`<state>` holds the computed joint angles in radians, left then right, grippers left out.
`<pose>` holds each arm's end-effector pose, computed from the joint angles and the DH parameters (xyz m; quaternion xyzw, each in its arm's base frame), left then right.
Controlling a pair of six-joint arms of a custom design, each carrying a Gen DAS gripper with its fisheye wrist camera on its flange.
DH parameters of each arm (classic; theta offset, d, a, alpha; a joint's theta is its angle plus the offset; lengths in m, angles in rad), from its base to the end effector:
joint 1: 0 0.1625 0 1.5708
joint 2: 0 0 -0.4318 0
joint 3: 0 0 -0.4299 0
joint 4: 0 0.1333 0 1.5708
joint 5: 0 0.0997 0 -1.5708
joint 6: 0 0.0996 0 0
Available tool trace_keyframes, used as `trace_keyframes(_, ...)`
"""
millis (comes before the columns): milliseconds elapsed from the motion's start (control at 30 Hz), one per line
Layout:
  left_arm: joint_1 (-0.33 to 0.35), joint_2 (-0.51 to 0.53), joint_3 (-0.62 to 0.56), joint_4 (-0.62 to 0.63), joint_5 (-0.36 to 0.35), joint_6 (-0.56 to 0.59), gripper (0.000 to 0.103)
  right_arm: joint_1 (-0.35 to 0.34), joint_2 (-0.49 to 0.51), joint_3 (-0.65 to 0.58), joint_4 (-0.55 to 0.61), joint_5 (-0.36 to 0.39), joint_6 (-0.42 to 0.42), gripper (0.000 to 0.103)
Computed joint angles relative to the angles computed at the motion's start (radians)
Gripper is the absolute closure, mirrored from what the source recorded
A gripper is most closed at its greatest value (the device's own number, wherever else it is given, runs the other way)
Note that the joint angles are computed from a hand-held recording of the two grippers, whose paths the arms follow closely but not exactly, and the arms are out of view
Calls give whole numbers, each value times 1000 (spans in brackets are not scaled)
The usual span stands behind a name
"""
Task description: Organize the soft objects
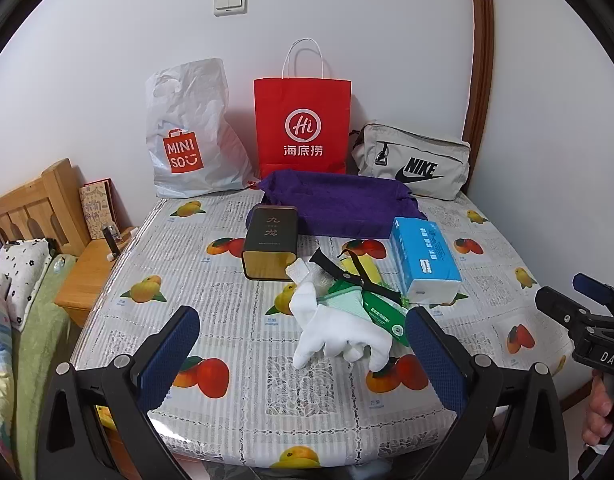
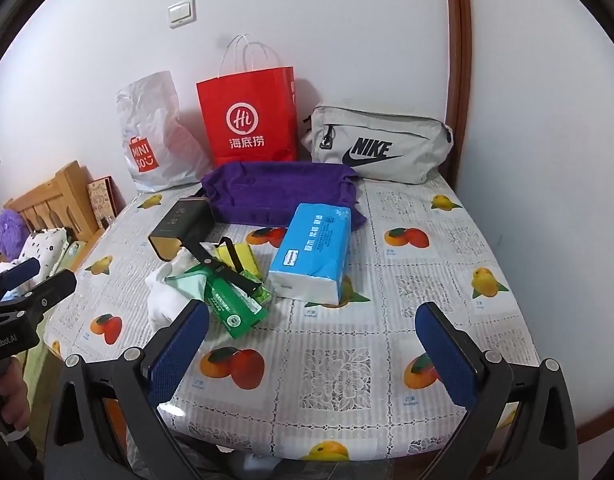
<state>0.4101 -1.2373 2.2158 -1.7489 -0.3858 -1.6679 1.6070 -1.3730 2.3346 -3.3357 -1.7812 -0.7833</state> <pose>-0.2988 -0.3759 0.1162 0.0189 0.7942 -0.4576 0.3994 0.1294 -0.4658 0.2374 0.3270 -0.8559 0.3267 0.2319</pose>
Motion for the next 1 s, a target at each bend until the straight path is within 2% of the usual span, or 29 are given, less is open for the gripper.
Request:
trace_keyframes(33,1,-1,-1,0,-1,3,0,7,5,0,-1,-6,4,1)
trace_keyframes(100,4,4,-4,-3,-2,12,0,-23,-10,8,2,18,-8,1)
trace_keyframes(300,4,9,-2,-18,7,32,0,-25,-12,12,-1,28,-9,1)
trace_keyframes(1000,-7,9,-21,89,12,-49,0,-20,-25,16,2,42,-9,1)
